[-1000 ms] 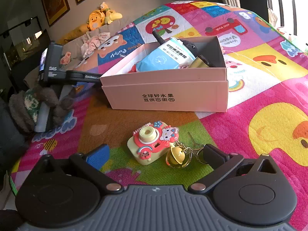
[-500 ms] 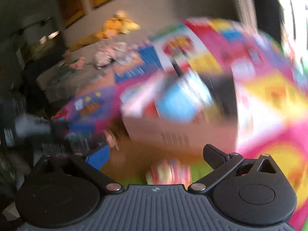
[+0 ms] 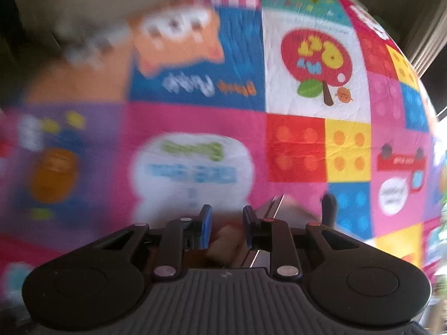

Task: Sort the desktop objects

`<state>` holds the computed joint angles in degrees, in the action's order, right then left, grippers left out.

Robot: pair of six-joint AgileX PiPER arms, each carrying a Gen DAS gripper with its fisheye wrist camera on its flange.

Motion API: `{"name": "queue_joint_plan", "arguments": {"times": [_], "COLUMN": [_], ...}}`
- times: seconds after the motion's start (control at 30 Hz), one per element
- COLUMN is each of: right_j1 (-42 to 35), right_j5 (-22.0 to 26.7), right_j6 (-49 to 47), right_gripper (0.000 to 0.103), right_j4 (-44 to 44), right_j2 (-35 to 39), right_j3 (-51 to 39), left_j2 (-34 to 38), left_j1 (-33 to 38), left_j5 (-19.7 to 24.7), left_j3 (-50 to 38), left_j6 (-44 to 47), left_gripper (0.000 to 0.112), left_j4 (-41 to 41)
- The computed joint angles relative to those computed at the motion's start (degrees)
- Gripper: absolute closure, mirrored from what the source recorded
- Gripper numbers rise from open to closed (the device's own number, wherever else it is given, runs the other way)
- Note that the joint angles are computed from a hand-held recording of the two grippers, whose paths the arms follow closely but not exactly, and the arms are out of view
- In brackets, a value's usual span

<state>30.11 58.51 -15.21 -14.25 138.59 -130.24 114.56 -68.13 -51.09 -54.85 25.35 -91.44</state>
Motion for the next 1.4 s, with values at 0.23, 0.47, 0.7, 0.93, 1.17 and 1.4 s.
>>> {"name": "queue_joint_plan", "arguments": {"times": [0.23, 0.47, 0.7, 0.93, 1.17, 1.4], "right_j1": [3.64, 4.22, 1.52, -3.77, -32.92, -55.25], "right_j5": [4.85, 7.02, 8.27, -0.44, -4.66, -11.01], "right_j6": [-2.14, -5.17, -11.47, -23.49, -59.86, -99.89], "right_gripper": [0.087, 0.094, 0.094, 0.094, 0.061, 0.002], "right_j4": [-10.67, -5.86, 3.61, 13.13, 52.58, 83.66], "right_j2": [10.61, 2.22, -12.0, -32.09, -50.15, -51.49], "right_j3": [-11.33, 0.93, 22.23, 48.78, 64.29, 84.59], "left_j2": [-0.1, -0.37, -0.68, -1.14, -3.38, -3.68], "left_j1": [-0.66, -1.08, -1.52, -2.03, -2.93, -3.11], "left_j5": [-1.02, -1.67, -1.18, 0.81, 3.85, 14.6], "left_j3": [1.01, 1.86, 2.34, 2.18, 3.03, -2.02], "left_j6": [-2.45, -4.19, -3.59, -0.62, 1.35, 8.85], "left_gripper": [0.016, 0.015, 0.013, 0.012, 0.012, 0.012], "left_j4": [2.59, 3.83, 4.83, 3.74, 1.09, 2.93]}}
